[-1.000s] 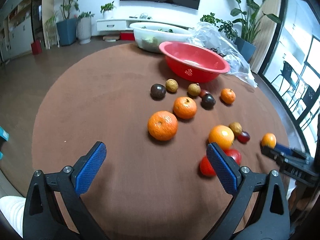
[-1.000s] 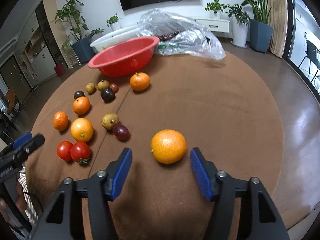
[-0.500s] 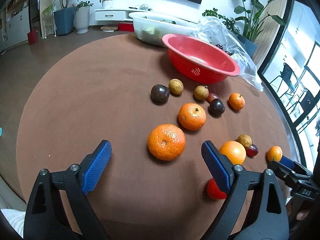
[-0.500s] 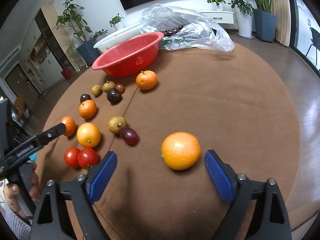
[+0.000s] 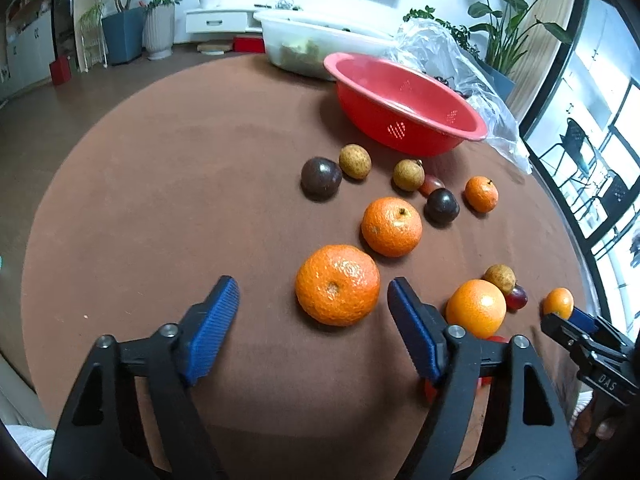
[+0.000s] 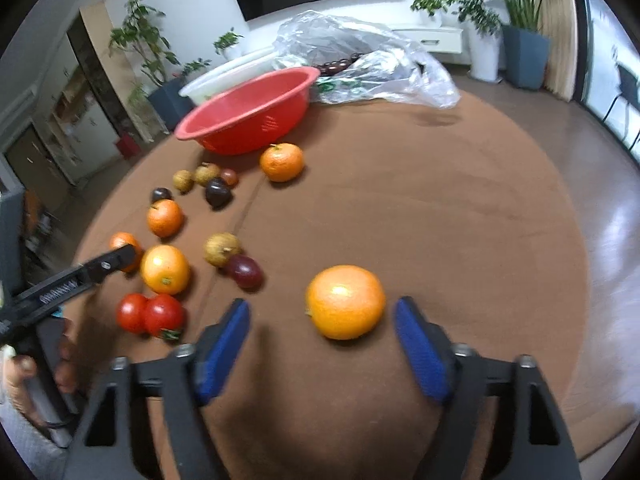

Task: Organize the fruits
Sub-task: 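Close the left tool on a tangerine while the right tool grasps a large orange, then lift the tangerine with the left tool while the right tool carries the orange to the red bowl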

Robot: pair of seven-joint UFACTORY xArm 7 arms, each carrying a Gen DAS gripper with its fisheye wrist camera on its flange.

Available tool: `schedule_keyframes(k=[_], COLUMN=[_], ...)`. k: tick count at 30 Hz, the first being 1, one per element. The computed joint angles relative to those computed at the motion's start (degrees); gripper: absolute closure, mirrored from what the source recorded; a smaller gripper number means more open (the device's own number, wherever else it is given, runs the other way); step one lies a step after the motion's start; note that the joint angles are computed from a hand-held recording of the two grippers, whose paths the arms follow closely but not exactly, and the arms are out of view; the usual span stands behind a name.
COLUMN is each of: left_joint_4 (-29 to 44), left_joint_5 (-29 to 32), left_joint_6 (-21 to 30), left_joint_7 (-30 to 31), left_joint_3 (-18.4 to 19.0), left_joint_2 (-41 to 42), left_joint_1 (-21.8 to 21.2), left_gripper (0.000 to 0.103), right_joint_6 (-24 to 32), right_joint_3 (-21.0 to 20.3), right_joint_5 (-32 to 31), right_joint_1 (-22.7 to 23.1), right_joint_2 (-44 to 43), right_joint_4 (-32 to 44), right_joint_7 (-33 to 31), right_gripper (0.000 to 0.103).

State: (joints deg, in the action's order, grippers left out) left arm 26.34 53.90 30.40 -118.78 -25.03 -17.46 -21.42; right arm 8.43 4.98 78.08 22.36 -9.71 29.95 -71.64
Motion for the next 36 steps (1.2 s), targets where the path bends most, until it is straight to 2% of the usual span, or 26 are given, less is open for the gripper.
schedule_keyframes(k=[1, 3, 5, 9, 12, 20, 26, 31, 36], left_joint_4=[0.0, 0.0, -0.2, -2.0, -2.4, -2.9, -4.0, -4.8, -4.4], left_joint_5=[0.0, 0.1, 0.2, 6.2, 8.9, 8.1, 6.4, 3.1, -0.9], left_joint_6=[-0.1, -0.1, -0.3, -6.5, -9.5, -10.7, -11.9, -13.8, -15.6], left_joint_7=[0.2, 0.3, 0.4, -4.8, -6.9, -6.5, -5.2, -1.3, 5.2], left_joint_3=[0.1, 0.0, 0.1, -0.1, -0.5, -0.9, -1.9, -2.9, -3.4], left_joint_2=[0.0, 0.0, -0.1, -1.6, -1.9, -2.7, -5.7, -9.2, -10.8], left_joint_1=[0.0, 0.0, -0.1, 2.5, 4.1, 4.8, 5.8, 7.9, 10.3], left_gripper=[0.031, 0.036, 0.038, 0.057, 0.064, 0.064, 0.064, 0.064, 0.064], right_joint_6=[-0.7, -3.1, -4.3, -3.6, -2.6, 2.3, 9.2, 17.6, 24.5], right_joint_3=[0.1, 0.6, 0.3, -0.7, -1.2, -1.7, -2.6, -3.6, -4.0], right_joint_5=[-0.1, -0.8, -1.2, -1.2, -1.4, -0.8, 0.1, -0.4, -0.6], right_joint_1=[0.0, 0.2, 0.9, 1.4, 1.3, -0.2, -2.5, -5.3, -7.7], right_joint_2=[0.0, 0.0, -0.1, -0.3, -0.5, -1.1, -1.9, -2.1, -0.7], right_joint_4=[-0.1, -0.7, -1.0, -1.0, -0.9, -0.5, 0.0, 1.2, 3.8], right_joint_7=[0.1, 0.7, 0.4, -0.5, -0.3, -0.1, 0.5, 2.8, 4.8], right_gripper=[0.041, 0.056, 0.063, 0.064, 0.064, 0.064, 0.064, 0.064, 0.064])
